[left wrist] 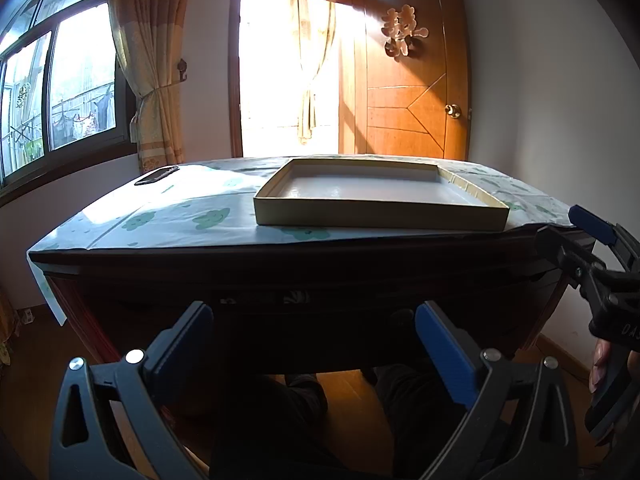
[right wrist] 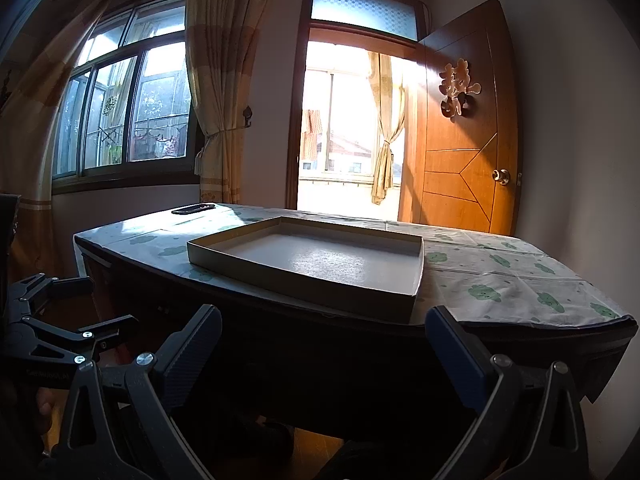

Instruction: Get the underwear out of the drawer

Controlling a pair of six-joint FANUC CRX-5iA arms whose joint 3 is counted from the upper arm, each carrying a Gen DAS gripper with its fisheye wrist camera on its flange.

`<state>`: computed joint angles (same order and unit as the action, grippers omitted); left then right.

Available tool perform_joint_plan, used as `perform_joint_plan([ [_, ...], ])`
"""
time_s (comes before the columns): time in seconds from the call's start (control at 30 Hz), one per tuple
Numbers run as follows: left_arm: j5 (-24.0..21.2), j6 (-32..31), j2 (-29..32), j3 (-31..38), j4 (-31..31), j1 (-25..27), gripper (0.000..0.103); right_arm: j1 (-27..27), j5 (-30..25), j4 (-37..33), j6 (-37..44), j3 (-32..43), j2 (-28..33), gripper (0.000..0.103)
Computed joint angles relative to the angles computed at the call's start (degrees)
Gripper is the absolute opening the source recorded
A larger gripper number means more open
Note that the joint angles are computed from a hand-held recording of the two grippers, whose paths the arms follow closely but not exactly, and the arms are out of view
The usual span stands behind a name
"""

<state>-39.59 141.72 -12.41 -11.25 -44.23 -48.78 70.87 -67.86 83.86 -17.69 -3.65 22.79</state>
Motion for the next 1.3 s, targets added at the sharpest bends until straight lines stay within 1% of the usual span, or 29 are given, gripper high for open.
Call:
perform_joint_plan([
  [0.63,0.0,0.1,0.0,0.0,-0.1,0.1,0.103,0.1,-0.4,0.9,-0.7,-0.5,0.1,0.103],
  [1.3,0.4,0.5,-0.5,-0.2,-0.7,0.3,0.103,0.0,0.5,0.6,-0.1,-0.3,0.1,0.103],
])
